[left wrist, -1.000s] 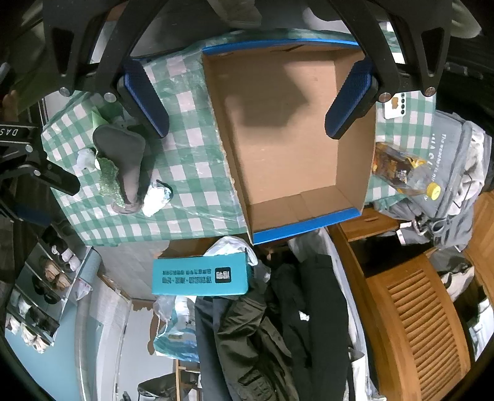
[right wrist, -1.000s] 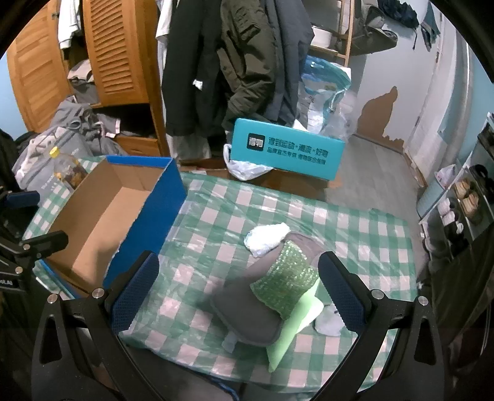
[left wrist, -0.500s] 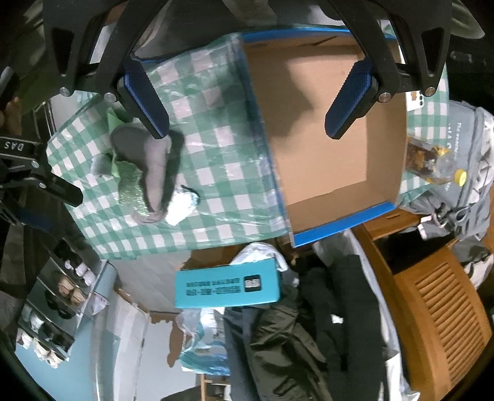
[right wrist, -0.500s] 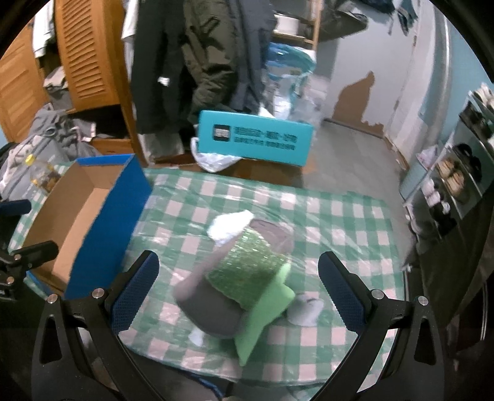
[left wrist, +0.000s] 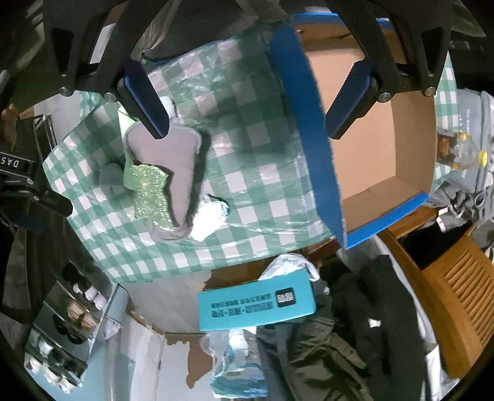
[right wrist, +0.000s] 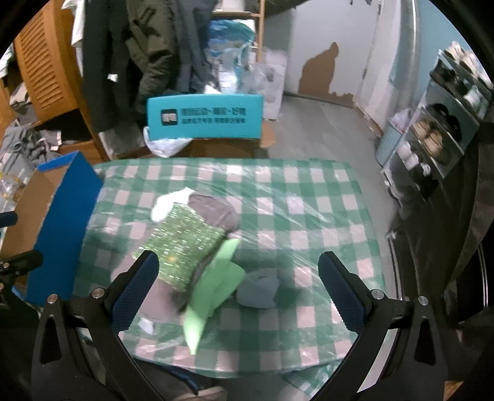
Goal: Organize soft objects
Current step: 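Move both tools toward the pile of soft items beside the box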
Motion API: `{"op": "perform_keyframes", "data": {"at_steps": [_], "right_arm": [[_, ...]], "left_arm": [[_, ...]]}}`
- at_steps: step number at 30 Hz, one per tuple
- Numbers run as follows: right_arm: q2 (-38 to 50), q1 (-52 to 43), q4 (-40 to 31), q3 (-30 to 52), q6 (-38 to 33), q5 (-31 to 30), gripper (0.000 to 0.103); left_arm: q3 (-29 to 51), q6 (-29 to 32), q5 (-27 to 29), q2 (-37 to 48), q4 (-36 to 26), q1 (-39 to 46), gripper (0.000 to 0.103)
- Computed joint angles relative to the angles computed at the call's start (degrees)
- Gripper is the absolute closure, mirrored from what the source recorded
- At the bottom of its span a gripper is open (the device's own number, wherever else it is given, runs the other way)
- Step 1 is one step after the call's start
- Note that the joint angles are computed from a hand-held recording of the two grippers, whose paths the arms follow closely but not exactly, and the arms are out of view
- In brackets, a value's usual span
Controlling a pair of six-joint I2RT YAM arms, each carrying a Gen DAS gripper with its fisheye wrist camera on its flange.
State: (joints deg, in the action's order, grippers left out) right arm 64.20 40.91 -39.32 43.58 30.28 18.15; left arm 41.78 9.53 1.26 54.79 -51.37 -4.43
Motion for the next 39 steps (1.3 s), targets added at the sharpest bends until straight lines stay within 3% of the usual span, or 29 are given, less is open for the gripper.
{"op": "perform_keyframes", "data": {"at_steps": [10, 28, 39], "right_arm": [[0.4, -9.2, 3.2, -5.6, -3.7, -4.5, 0.002], [16.8, -15.6, 16.5, -9.6, -7.5, -11.8, 0.002], [23.1, -16.9, 21.5, -10.5, -9.4, -14.5, 0.008]], "left_arm": [[0.6, -6.5, -3.0, 7.6, 4.2, -9.5, 0.001], [1.1, -12.2, -3.1, 22.0, 14.3, -16.1, 0.001], [2.3, -14.5, -2.0, 30.2, 19.0, -18.3, 0.001]]}}
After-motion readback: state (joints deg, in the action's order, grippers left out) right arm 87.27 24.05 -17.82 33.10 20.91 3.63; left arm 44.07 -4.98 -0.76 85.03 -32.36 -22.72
